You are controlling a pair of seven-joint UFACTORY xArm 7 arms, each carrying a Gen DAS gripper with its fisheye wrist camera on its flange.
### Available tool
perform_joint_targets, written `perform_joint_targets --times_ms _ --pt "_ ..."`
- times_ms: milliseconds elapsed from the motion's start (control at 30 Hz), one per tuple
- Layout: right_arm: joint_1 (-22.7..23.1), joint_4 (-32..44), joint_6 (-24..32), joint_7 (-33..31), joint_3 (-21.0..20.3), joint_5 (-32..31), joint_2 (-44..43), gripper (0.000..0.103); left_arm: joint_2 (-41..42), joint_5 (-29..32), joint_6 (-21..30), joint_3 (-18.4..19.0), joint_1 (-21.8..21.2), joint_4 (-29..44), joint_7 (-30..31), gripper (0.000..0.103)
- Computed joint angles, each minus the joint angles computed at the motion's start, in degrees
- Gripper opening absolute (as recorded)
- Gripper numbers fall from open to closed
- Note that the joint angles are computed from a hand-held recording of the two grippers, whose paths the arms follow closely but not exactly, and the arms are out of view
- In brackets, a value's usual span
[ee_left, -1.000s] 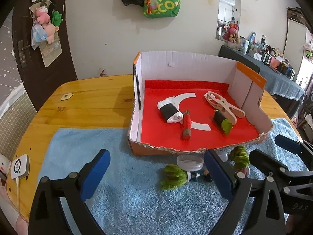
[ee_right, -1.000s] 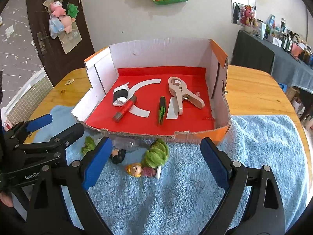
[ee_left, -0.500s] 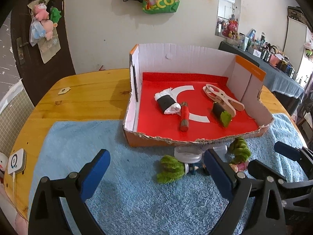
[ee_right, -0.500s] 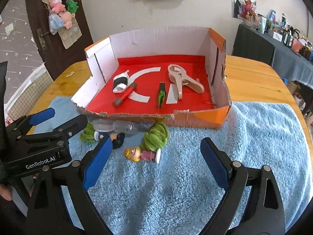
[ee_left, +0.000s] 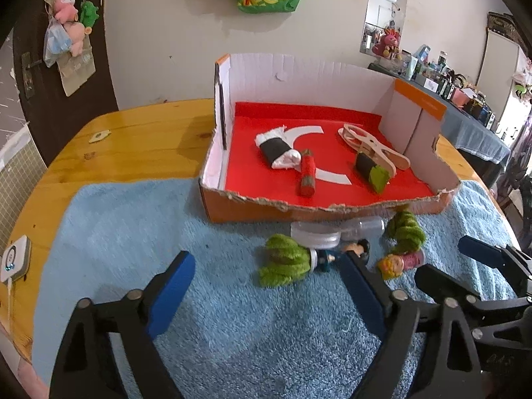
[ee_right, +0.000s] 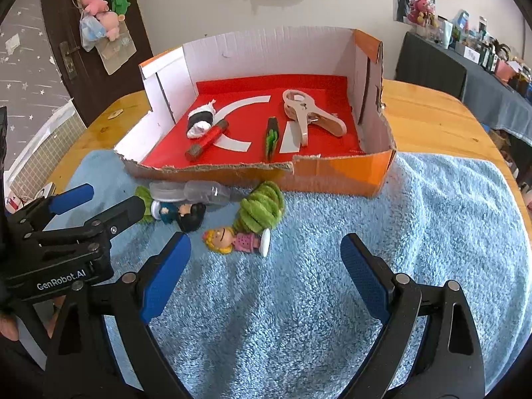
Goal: Organize objects
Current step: 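Move left gripper to green yarn ball while right gripper approaches blonde doll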
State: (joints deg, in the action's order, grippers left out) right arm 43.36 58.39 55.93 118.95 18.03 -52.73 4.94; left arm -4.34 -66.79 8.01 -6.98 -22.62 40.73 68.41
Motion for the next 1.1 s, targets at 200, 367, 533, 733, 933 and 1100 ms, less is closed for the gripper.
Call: perform_joint_targets --times_ms 200,367,533,733,933,1100 --pt "-0.05 -0.5 -0.95 0.17 -0.11 0.01 0.16 0.089 0.33 0.58 2.36 0.24 0.8 -0.01 -0.22 0.077" --pt "-0.41 -1.23 -2.94 0.65 -0.37 -0.34 0.04 0.081 0.92 1.19 3.62 0.09 1.66 0.27 -0.93 0.071" --pt "-0.75 -1.16 -5.02 0.49 -0.71 -0.84 0.76 0.08 1.15 1.42 4.2 -0.27 1.99 0.28 -0.69 0.07" --pt "-0.73 -0.27 -6.8 -0.51 -1.45 -1.09 2.24 0.077 1.87 2.27 4.71 -0.52 2.43 0.48 -1.25 0.066" --pt "-0.61 0.63 -7.56 -0.5 -2.5 -1.92 3.43 0.077 2.66 3.64 5.41 -0.68 3.4 0.87 -2.84 0.065" --pt "-0.28 1.92 -7.01 -1.29 -3.05 -2.26 4.59 0.073 3.28 2.71 4.77 -1.19 3.53 1.22 -1.45 0.061"
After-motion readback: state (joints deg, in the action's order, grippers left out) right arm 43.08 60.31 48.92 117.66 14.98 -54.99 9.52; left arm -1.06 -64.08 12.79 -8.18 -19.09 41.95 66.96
